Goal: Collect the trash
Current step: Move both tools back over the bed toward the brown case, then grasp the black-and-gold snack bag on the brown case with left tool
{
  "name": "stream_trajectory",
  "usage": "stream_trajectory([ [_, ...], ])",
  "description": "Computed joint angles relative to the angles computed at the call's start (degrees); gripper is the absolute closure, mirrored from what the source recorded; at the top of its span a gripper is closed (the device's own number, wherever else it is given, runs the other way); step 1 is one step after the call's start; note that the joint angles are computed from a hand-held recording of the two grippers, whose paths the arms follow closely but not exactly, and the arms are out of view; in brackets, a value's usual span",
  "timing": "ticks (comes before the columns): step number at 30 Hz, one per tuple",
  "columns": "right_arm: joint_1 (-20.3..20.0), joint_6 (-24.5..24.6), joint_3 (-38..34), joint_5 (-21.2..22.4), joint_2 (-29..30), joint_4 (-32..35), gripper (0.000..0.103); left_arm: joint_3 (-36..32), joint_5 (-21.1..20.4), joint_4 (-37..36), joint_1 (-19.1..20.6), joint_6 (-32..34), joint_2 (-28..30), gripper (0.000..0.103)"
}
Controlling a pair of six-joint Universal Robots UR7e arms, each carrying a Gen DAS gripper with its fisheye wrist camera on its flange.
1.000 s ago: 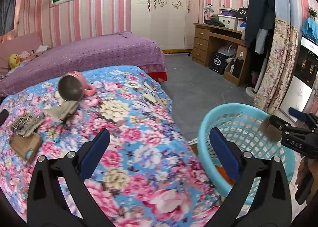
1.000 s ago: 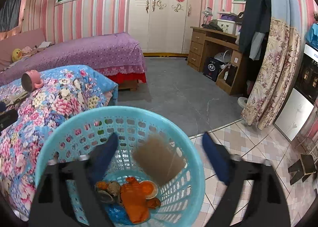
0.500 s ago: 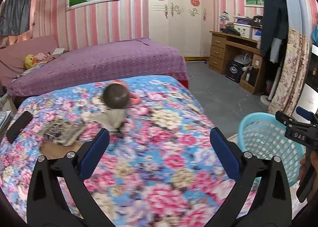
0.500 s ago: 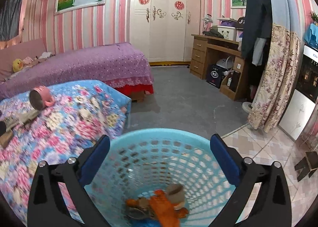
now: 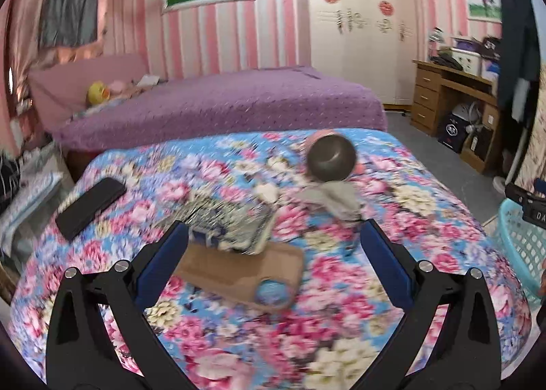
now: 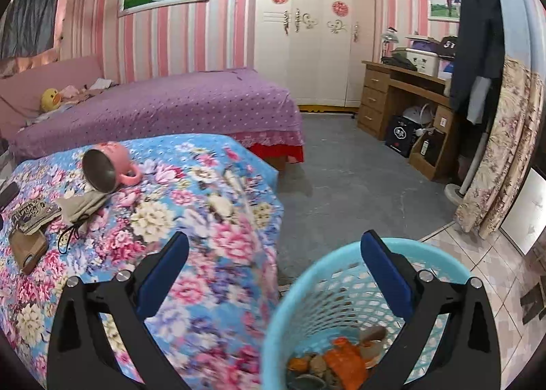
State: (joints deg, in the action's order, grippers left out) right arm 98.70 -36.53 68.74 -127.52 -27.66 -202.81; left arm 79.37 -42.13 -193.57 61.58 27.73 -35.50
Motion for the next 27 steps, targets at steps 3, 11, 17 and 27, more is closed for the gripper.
stream_trajectory([
  [3, 0.4, -0.5, -2.9, -0.8, 2.3, 2.0, 0.005, -1.3, 1.0, 1.2, 1.3, -0.4, -0.3, 0.005],
  [11, 1.2, 2.2, -7.8, 0.2, 5.7, 7.0, 0.005, -1.5, 1.9, 2.0, 3.7, -0.9, -1.7, 0.005],
  [17, 1.6, 4.7, -10.8, 1.0, 7.5, 10.3, 0.005, -2.3, 2.6, 3.7, 4.9, -1.6, -2.5, 0.005],
  [27, 2.1, 4.5, -12.9, -1.0, 9.2, 11.8, 0.005, -2.7, 3.9, 8.9, 6.0, -6.2, -3.9, 0.006],
])
